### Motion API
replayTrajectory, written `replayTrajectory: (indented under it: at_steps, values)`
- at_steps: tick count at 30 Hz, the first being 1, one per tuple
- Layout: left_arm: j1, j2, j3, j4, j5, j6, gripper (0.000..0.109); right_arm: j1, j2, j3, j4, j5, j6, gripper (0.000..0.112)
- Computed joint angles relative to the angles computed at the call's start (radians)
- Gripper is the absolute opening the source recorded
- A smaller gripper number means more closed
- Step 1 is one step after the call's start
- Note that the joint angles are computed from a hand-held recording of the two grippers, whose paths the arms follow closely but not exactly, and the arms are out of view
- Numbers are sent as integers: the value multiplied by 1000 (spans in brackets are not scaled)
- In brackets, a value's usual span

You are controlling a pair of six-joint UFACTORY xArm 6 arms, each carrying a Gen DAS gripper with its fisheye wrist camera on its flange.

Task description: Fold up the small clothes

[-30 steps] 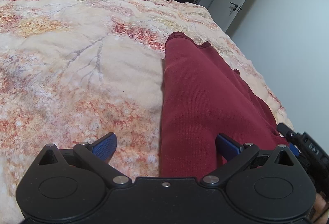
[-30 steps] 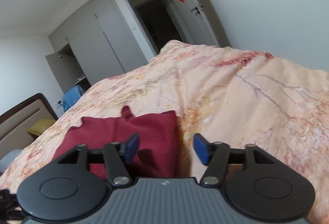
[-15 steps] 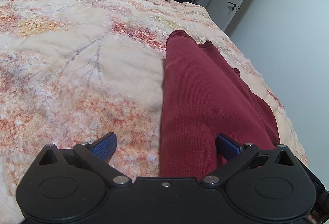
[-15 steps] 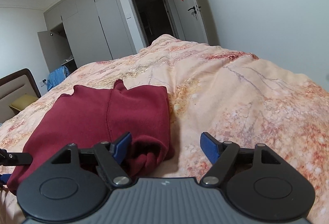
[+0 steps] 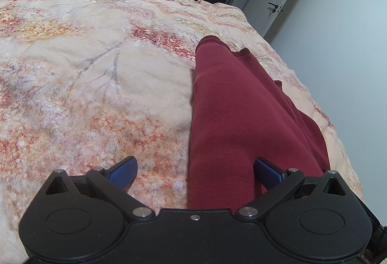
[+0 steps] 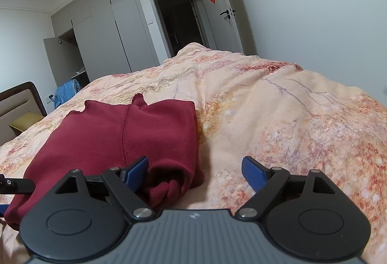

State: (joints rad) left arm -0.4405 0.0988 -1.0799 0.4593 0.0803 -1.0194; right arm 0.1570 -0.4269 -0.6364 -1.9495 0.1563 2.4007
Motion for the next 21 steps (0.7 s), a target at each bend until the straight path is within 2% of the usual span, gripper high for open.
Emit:
replayTrajectory:
  at_steps: [12, 17, 21]
  values:
    - [-1, 0, -1, 3, 1, -3, 102, -1, 8, -10, -73, -4, 75, 93]
    - [0, 2, 1, -11, -4, 5, 102, -24, 13, -64, -337, -84, 367, 100]
    - [0, 2, 2, -12, -5, 7, 103, -25, 52, -136, -477, -114, 495, 103]
